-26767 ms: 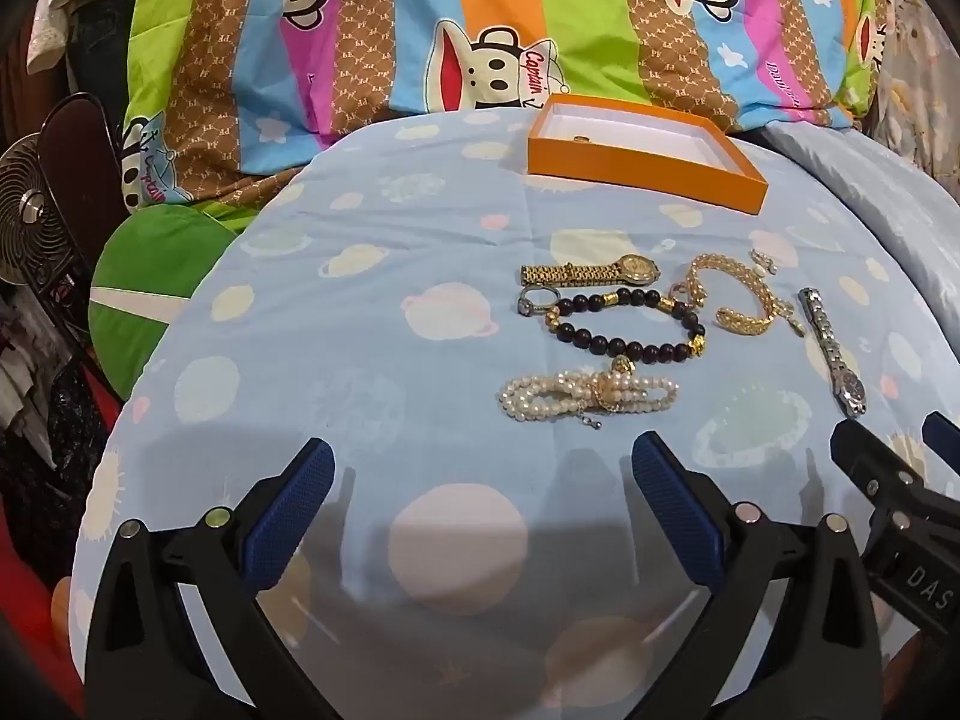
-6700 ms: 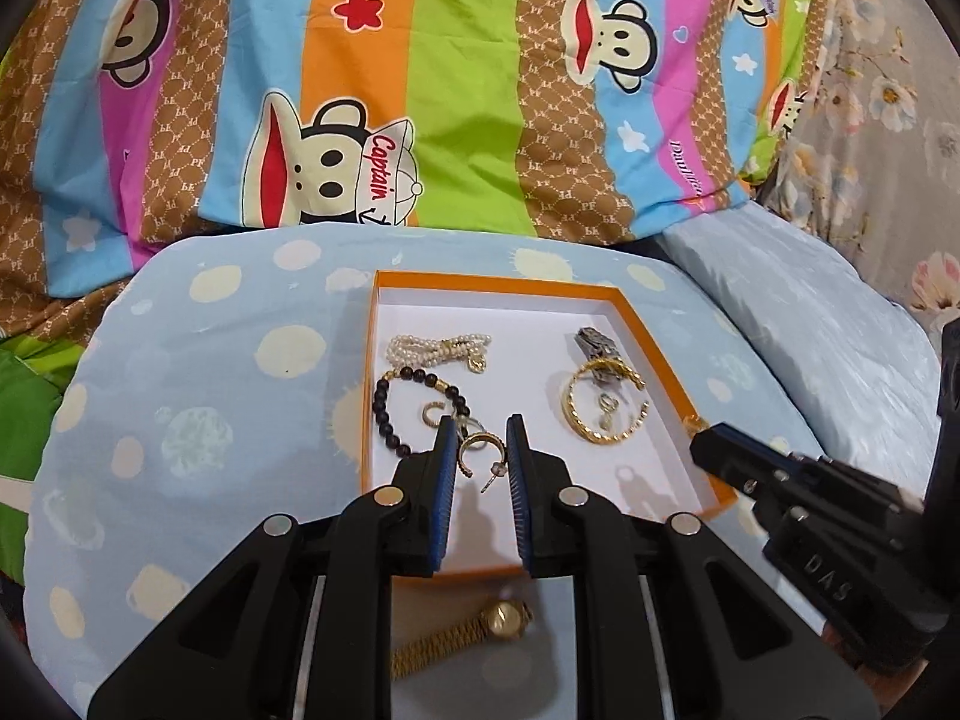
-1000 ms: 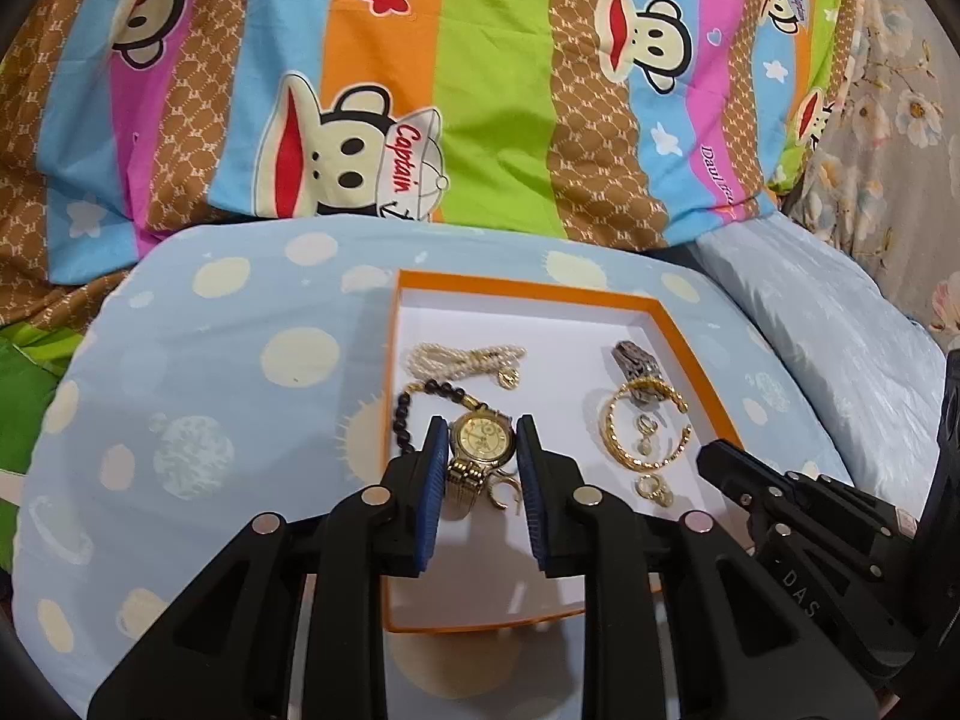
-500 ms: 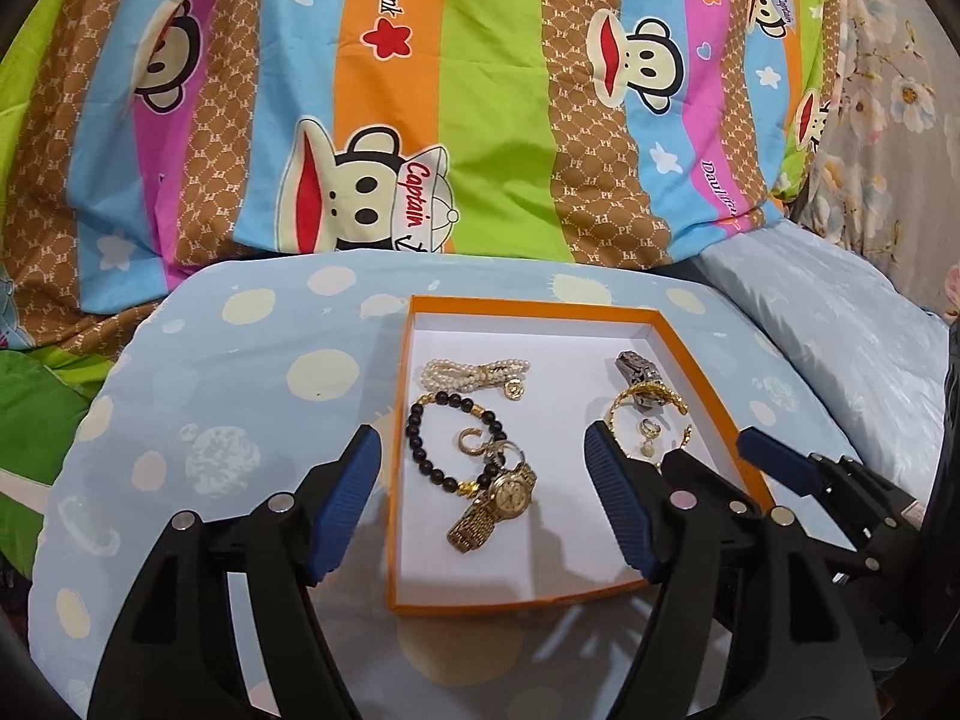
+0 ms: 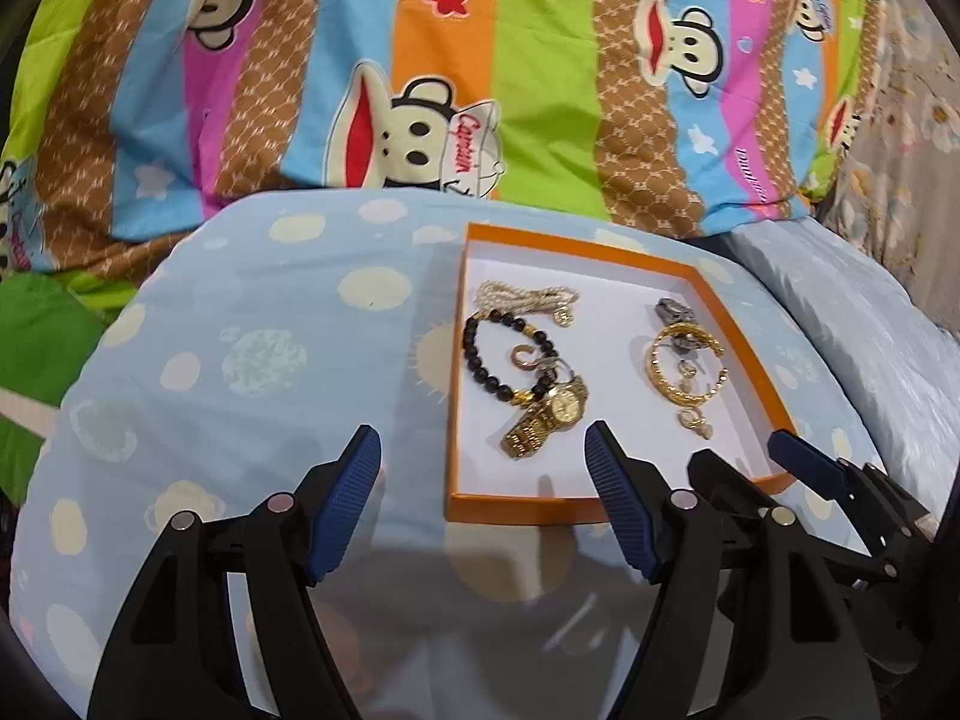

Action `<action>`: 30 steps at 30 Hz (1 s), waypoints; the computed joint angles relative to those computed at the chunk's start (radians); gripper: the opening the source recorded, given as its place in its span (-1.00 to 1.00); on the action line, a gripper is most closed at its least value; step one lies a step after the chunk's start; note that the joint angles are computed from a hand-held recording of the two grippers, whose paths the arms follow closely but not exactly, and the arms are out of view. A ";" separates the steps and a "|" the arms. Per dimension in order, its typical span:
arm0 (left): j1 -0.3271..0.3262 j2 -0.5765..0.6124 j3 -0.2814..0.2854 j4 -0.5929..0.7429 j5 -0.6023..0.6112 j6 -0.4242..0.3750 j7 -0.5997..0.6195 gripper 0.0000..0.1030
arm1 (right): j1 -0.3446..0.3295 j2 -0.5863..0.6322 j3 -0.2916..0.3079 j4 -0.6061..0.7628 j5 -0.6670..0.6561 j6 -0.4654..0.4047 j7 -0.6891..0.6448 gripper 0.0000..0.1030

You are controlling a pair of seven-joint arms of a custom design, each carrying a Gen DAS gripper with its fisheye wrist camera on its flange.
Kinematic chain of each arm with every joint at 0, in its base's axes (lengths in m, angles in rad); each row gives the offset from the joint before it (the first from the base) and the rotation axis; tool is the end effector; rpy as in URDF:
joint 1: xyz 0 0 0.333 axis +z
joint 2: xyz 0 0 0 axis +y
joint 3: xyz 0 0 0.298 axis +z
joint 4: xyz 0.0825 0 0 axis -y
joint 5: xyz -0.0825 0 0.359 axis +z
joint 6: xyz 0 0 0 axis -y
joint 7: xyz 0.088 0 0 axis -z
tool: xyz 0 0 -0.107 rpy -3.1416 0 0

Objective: Organize jewelry

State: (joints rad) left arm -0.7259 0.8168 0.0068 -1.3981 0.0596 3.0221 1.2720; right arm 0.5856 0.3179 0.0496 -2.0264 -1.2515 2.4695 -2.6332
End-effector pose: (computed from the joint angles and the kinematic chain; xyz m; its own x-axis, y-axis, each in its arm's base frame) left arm 0.5591 -0.4974 0.3167 -0.5150 -0.8418 0.1619 -0.6579 0.2671 -0.7042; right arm 0.4707 0.3484 0.3025 -0.4026 -0.9085 -0.1122 -0.6074 0.3568 -0.7097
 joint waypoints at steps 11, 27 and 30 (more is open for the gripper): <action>-0.003 -0.030 0.017 -0.057 0.058 -0.041 -0.050 0.32 | 0.011 -0.016 0.014 -0.022 0.020 -0.002 0.003 0.30; -0.121 -0.233 0.125 -0.421 -0.005 0.137 0.006 0.29 | 0.089 -0.075 0.079 -0.079 0.056 -0.128 0.094 0.29; -0.145 -0.256 0.143 -0.454 -0.015 0.163 0.017 0.29 | 0.102 -0.098 0.092 -0.095 0.043 -0.160 0.133 0.29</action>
State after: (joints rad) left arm -0.8709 0.5609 0.1495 -1.8521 0.0449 3.1847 1.2894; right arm 0.6879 0.2198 0.1413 -2.1211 -1.2086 2.3099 -2.5005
